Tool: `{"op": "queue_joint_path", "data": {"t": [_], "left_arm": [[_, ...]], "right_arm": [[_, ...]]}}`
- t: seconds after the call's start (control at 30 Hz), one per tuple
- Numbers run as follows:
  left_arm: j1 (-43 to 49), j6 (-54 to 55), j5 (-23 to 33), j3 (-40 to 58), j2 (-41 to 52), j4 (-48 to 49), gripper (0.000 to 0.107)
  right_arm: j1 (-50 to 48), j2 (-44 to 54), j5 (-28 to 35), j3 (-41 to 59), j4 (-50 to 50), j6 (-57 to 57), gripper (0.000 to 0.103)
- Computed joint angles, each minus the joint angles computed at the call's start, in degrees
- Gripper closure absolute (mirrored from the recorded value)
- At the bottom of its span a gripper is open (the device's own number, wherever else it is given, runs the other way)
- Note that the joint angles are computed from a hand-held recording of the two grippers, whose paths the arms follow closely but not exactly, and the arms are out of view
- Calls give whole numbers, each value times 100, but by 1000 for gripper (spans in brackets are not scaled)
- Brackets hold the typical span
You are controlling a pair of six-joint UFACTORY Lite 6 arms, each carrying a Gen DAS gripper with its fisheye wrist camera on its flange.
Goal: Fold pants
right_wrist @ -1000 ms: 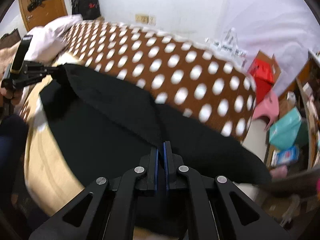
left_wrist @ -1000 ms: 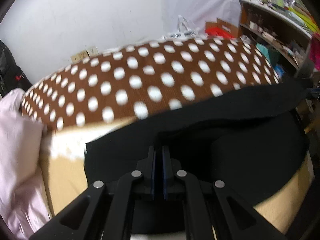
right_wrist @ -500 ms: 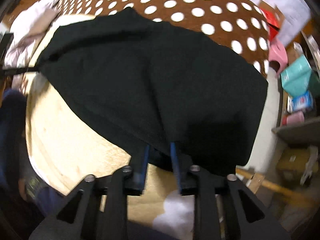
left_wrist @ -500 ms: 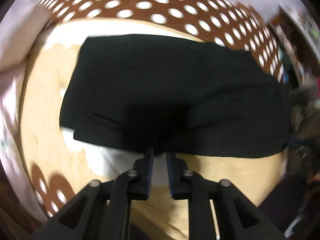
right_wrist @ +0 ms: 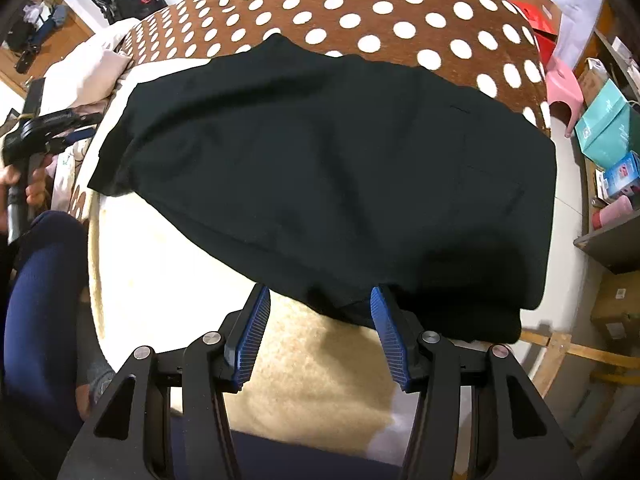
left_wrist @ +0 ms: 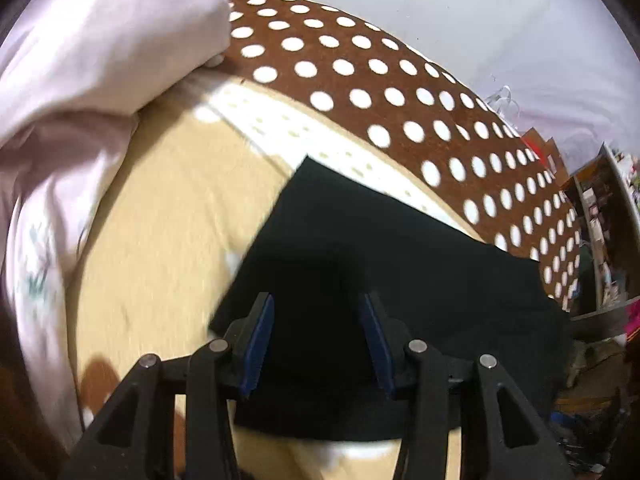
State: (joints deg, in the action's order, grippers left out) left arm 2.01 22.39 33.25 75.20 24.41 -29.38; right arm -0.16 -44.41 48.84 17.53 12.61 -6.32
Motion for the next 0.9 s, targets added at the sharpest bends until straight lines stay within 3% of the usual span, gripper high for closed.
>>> {"op": "queue_joint_path", "data": {"t": [0.13, 0.47, 0.57, 0.8, 0.87, 0.9], "left_arm": [[-121, -14, -117, 750, 906, 200, 59], [-164, 850, -585, 950, 1389, -471, 56], [-66, 1483, -419, 878, 1369, -1023, 45], [-587, 398, -743, 1162, 1633, 307, 41], [-929, -464, -943, 1230, 1686, 1283, 48], [-1042, -604, -980, 1191, 1631, 1484, 62]], "right_arm": [[-14, 371, -316, 63, 212, -203, 50], [101, 1375, -1071, 246, 494, -525, 50], [14, 1543, -1177, 305, 641, -726, 50], [-41, 1862, -1435, 360, 932, -989, 50], [-66, 1851, -1450, 322, 977, -1048, 50], [-87, 1850, -1450, 310, 1008, -1086, 50]]}}
